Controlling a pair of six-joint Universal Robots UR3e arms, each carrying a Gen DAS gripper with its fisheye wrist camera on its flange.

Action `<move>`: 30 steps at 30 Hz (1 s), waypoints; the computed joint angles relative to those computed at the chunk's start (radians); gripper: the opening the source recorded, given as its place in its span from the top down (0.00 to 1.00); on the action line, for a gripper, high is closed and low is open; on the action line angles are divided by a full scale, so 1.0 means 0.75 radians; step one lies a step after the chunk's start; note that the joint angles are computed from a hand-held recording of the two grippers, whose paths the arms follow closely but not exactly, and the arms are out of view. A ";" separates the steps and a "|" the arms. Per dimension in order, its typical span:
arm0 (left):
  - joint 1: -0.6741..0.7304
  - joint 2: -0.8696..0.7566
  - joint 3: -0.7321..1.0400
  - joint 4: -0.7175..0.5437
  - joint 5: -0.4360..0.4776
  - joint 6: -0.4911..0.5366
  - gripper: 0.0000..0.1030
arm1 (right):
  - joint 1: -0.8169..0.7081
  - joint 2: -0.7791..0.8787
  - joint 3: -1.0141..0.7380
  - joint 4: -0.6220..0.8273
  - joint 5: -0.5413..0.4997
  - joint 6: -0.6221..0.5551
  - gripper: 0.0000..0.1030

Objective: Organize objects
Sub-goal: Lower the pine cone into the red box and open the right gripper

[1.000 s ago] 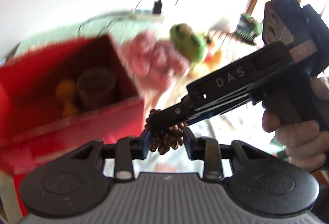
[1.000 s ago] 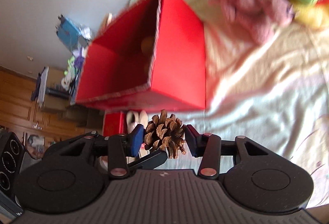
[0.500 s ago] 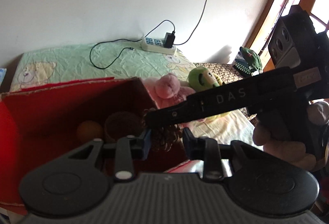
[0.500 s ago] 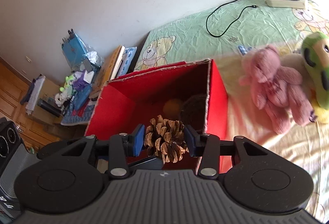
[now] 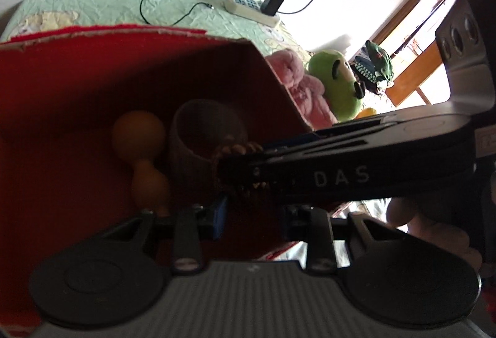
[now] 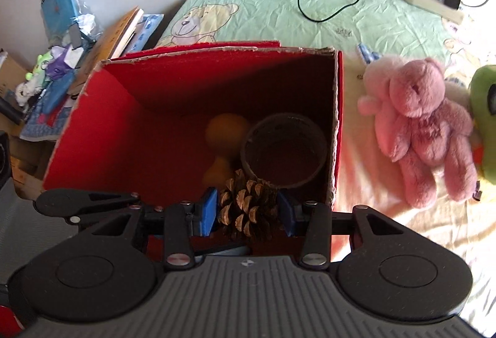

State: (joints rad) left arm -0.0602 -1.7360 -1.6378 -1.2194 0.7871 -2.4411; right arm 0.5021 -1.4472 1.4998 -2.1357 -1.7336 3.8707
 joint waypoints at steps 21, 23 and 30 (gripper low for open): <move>0.039 0.052 -0.004 0.047 0.074 -0.003 0.65 | 0.145 -0.005 0.081 -0.116 -0.229 0.335 0.57; 0.034 0.072 -0.014 0.087 0.107 -0.031 0.64 | 0.154 -0.017 0.126 -0.175 -0.256 0.353 0.57; 0.012 0.131 -0.062 0.223 0.235 -0.143 0.56 | 0.209 -0.004 0.193 -0.310 -0.364 0.386 0.58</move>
State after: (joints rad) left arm -0.0514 -1.6378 -1.6844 -1.0522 0.9631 -2.5486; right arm 0.6587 -1.4499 1.6449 -2.3680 -2.0066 4.1601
